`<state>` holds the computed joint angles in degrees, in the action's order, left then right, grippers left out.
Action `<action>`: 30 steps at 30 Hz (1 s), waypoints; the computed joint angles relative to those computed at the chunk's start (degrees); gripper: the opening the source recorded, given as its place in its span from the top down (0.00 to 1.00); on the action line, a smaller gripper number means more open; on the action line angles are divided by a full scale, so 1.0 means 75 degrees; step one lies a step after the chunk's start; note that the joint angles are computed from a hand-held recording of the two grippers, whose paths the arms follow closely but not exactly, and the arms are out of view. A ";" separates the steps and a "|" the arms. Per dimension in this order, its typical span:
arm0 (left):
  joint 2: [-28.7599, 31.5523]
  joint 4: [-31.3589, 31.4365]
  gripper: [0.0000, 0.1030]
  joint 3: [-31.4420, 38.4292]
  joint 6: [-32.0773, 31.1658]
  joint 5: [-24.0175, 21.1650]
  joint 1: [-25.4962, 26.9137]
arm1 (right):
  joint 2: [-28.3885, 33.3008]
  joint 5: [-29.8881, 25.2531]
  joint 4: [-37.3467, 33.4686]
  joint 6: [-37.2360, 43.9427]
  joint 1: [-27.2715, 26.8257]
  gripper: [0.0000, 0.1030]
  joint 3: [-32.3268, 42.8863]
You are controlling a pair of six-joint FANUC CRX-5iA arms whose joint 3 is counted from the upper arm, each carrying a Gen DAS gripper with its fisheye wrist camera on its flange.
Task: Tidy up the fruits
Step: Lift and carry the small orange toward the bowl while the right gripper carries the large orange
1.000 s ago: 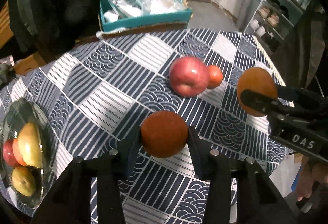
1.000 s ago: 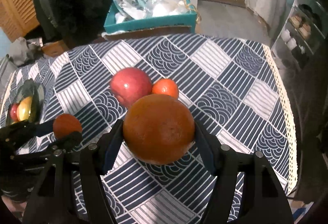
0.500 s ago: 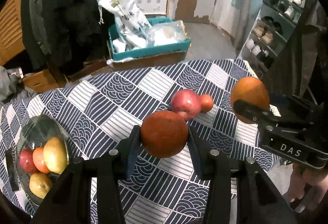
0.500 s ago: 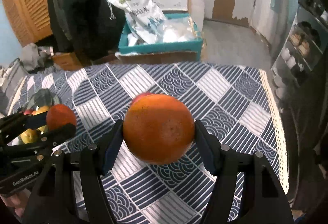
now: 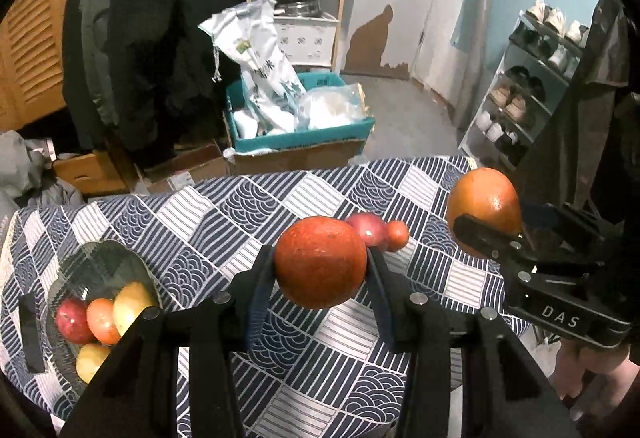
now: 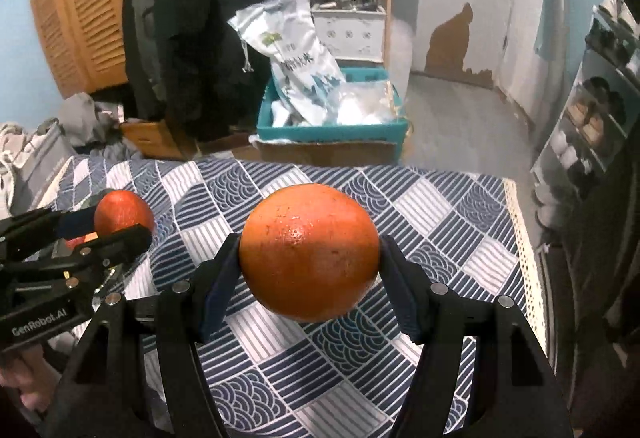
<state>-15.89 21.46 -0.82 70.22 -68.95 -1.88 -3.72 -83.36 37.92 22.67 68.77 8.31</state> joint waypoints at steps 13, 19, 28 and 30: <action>-0.0273 0.0389 0.56 -0.0066 -0.0267 -0.0048 0.0853 | 0.0527 0.0236 0.0219 0.0394 0.0164 0.34 0.0814; -0.0398 0.0557 0.56 -0.0204 -0.0376 -0.0095 0.1339 | 0.0911 0.0340 0.0089 0.0687 0.0168 0.34 0.1320; -0.0495 0.0730 0.56 -0.0380 -0.0601 -0.0280 0.2179 | 0.1631 0.0495 -0.0329 0.1170 0.0049 0.34 0.2255; -0.0521 0.0784 0.56 -0.0435 -0.0665 -0.0309 0.2379 | 0.1820 0.0526 -0.0447 0.1305 0.0027 0.34 0.2500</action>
<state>-19.80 27.33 -4.09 65.23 -71.27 15.96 9.93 -79.41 34.56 32.46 68.98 27.06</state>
